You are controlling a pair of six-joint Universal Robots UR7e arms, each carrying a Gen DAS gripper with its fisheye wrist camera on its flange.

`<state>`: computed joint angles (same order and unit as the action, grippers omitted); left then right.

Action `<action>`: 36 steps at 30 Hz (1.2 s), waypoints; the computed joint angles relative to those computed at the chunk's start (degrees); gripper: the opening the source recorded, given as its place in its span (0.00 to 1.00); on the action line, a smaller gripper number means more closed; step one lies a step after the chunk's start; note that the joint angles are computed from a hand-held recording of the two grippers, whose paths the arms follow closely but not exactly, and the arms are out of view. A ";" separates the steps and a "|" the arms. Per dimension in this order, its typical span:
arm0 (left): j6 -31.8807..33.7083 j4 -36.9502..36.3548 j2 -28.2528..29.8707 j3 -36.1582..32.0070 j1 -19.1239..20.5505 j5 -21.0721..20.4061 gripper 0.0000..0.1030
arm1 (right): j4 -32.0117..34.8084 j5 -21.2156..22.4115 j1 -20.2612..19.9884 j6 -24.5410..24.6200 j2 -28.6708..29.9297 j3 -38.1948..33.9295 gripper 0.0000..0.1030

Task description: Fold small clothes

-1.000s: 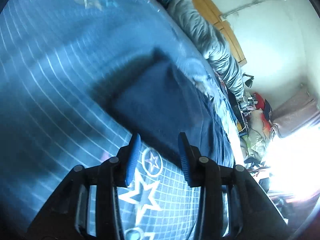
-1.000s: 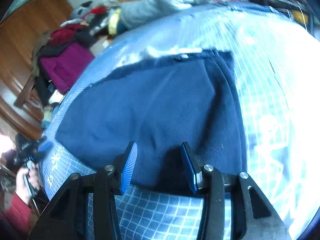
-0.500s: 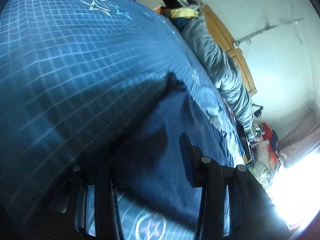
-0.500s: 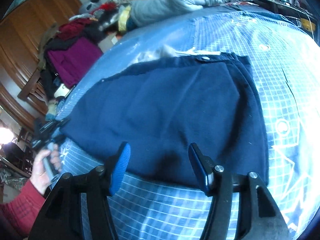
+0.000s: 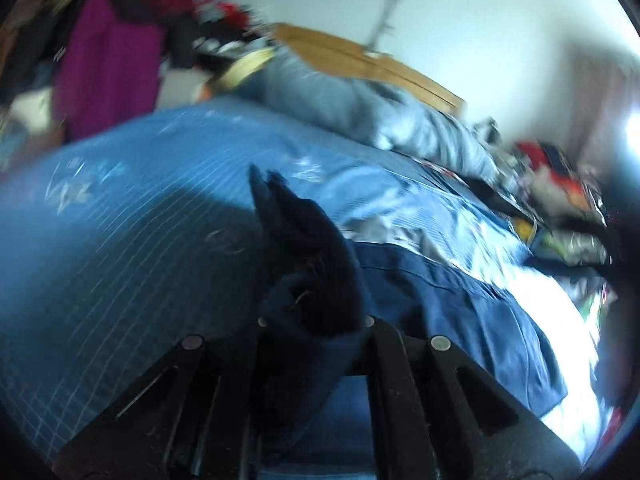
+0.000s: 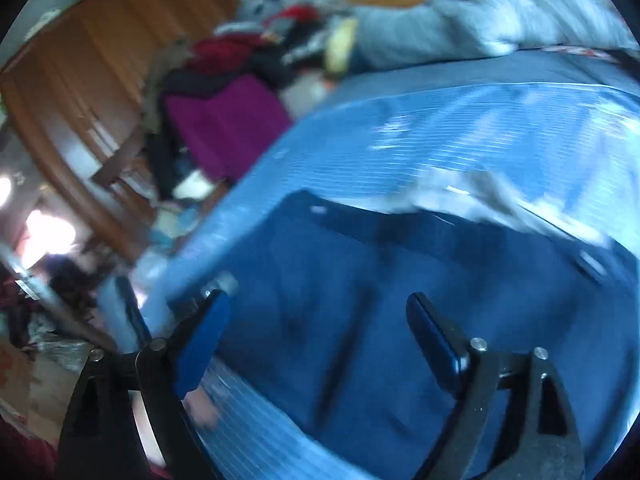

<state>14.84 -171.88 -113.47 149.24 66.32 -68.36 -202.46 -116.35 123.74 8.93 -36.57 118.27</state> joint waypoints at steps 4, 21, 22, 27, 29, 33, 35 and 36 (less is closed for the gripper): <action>2.53 0.59 -0.51 1.83 -4.79 3.17 0.08 | 18.23 8.45 -4.83 -1.08 5.63 -16.07 0.91; 3.84 15.98 -3.16 6.02 -24.39 -1.37 0.09 | -5.26 6.17 -11.01 -1.15 1.45 -1.13 0.17; 3.32 15.93 -1.95 6.22 -25.42 -2.56 0.10 | -9.09 5.60 -11.33 -0.84 -0.64 3.07 0.16; -0.69 13.15 9.63 7.64 -31.34 -6.04 0.12 | -20.17 5.65 -15.45 0.57 -7.88 17.56 0.16; -1.35 11.07 14.94 7.01 -31.92 -7.84 0.12 | -24.06 7.62 -18.52 0.63 -9.71 21.96 0.16; -2.03 7.88 22.66 5.96 -33.44 -9.60 0.12 | -29.82 14.44 -26.36 0.26 -12.49 28.70 0.15; -2.66 6.56 25.42 5.68 -34.28 -9.86 0.12 | -32.32 18.43 -30.83 -1.12 -13.58 31.46 0.15; -2.53 5.97 26.72 5.29 -34.22 -10.03 0.11 | -33.48 20.55 -33.17 -1.79 -14.02 32.73 0.15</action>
